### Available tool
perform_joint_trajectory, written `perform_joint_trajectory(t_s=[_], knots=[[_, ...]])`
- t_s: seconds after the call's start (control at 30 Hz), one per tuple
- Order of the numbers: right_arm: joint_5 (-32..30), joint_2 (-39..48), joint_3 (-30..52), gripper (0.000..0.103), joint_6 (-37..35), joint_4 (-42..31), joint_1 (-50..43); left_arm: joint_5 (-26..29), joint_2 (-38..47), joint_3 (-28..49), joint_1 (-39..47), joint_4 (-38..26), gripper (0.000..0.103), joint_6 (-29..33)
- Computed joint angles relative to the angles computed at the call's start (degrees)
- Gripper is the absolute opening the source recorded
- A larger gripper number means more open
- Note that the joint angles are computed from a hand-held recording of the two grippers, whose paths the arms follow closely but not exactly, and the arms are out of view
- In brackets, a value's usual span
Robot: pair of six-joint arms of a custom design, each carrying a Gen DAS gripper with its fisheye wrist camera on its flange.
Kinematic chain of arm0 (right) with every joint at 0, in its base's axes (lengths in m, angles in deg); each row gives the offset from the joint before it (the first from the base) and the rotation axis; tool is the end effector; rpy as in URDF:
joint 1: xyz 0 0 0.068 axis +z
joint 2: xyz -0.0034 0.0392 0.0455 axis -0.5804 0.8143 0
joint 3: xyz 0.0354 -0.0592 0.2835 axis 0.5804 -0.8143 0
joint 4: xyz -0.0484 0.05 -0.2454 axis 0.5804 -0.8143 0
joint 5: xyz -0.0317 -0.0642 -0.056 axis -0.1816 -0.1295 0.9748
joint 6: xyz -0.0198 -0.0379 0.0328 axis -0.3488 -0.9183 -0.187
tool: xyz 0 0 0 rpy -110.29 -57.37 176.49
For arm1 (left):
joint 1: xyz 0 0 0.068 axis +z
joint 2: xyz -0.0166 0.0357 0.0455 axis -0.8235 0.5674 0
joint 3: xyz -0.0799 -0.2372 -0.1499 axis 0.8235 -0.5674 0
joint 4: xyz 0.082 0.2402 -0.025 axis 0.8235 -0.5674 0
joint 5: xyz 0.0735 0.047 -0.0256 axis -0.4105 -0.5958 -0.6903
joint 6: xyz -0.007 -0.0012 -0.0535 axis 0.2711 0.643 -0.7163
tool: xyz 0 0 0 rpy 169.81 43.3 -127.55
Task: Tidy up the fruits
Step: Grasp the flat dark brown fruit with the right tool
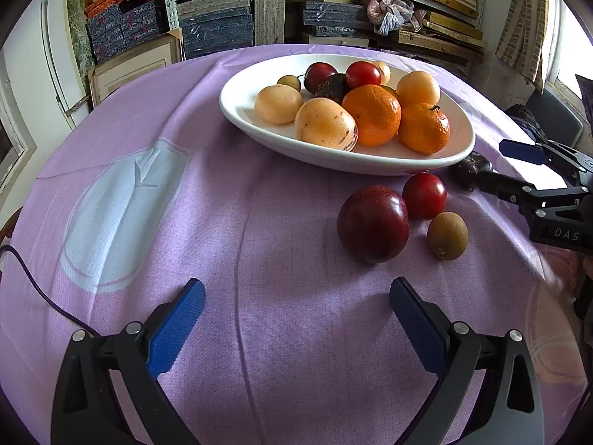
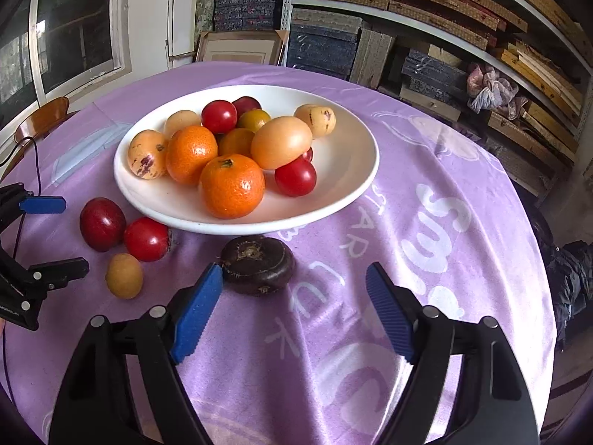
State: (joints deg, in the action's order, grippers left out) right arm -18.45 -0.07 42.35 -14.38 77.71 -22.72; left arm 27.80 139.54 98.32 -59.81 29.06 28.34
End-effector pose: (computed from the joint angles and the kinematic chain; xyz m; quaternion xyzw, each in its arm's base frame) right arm 0.2418 0.0457 0.1296 0.0203 0.9238 -0.0458 0.3796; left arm 0.3274 -0.0370 0.1122 0.3287 0.8908 -0.0996 0.2976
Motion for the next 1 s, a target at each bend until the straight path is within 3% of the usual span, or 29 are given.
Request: perform_joint_trajectory(t_s=[0.1, 0.57, 0.8, 1.0], knots=[[-4.57, 2.29, 2.64, 0.044, -1.06, -2.19, -0.2, -0.01, 0.03, -0.01, -0.01, 0.04, 0.1, -0.01], [-4.34, 6.46, 6.55, 0.044, -0.8, -4.44, 0.38, -0.04, 0.13, 0.0, -0.1, 0.12, 0.1, -0.01], [-4.53, -0.9, -2.05, 0.044, -0.08, -3.31, 2.78, -1.73, 0.83, 1.07, -0.75, 1.36, 0.1, -1.7], [-6.01, -3.6, -4.79, 0.044, 0.8, -3.14, 2.84, 2.39, 0.39, 1.31, -2.19, -1.27, 0.1, 2.48]])
